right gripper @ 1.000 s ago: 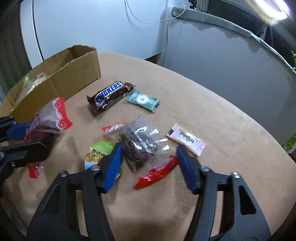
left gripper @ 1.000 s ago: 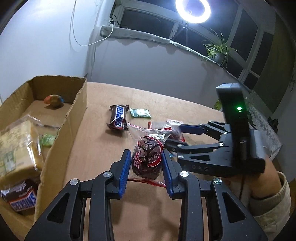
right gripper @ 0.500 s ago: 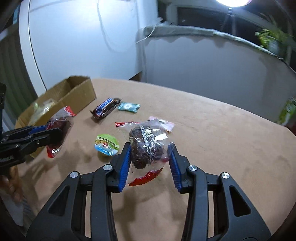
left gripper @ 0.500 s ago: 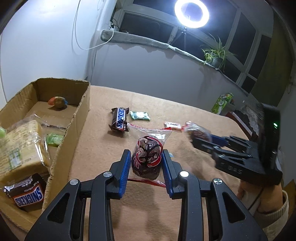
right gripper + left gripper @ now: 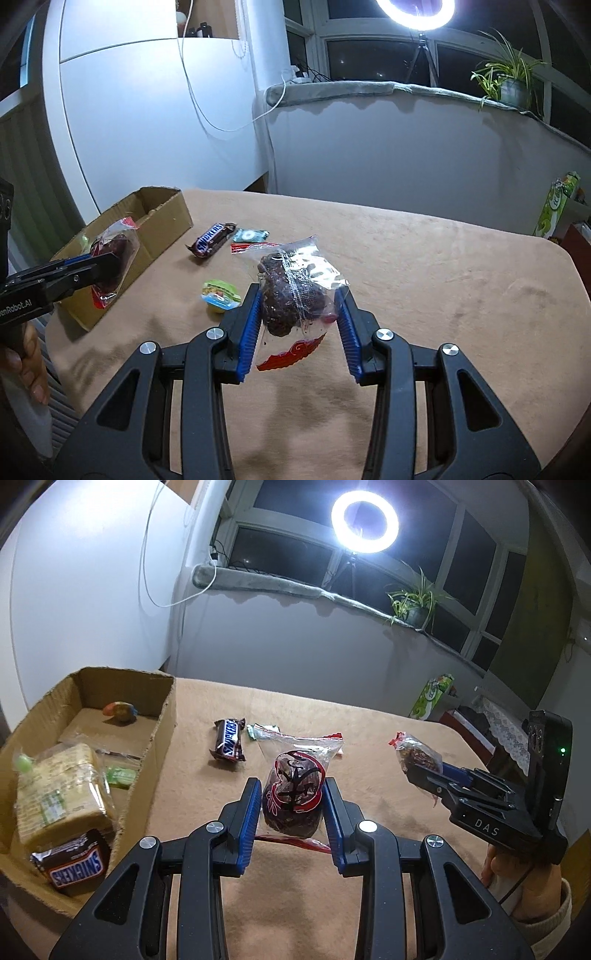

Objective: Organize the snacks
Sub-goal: 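Carry both bagged dark snacks into the box and open both grippers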

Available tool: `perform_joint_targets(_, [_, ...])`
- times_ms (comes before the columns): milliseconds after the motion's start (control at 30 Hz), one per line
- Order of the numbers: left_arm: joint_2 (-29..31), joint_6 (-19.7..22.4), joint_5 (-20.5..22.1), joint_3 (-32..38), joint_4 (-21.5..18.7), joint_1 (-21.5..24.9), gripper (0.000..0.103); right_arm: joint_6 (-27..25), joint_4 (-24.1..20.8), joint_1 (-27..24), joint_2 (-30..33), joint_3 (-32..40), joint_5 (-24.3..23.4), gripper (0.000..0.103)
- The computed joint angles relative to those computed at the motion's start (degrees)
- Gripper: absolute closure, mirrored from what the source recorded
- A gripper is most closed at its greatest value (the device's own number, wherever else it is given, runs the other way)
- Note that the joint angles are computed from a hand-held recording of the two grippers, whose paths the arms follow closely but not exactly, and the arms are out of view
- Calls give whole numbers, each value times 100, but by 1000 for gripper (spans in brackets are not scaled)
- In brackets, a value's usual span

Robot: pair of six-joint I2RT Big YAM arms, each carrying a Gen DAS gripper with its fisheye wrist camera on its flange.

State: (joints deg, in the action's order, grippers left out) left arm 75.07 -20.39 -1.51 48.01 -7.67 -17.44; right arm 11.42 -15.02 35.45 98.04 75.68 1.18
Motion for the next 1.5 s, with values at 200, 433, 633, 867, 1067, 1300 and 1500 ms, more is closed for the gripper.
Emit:
perform_joint_targets(200, [-259,-10,-101,-167,68,101,71,-62,-34,173,65,189,42,62])
perform_joint_targets(433, [-547,-87,-25,-461,211,519,71,-248,-309,486,388,810,103,62])
perform_joint_targets(633, [-808,-106,88,-753,279,1036,71,-446,-624,795,851,1588,93,62])
perform_joint_targets(867, [-950,-15,337,-899,259,1690,71,-676,-1077,1106,1541,2697,-4,62])
perform_joint_targets(1067, [-691,295,491,-505,147,1997,71,-802,-1578,1253,2293,3929,-106,62])
perform_joint_targets(1300, [-137,422,844,75,-51,2238,71,-861,-2295,1273,3197,5519,-144,62])
perform_joint_targets(1500, [203,491,753,335,-339,2256,61,-755,-3188,1222,4080,6968,-228,47])
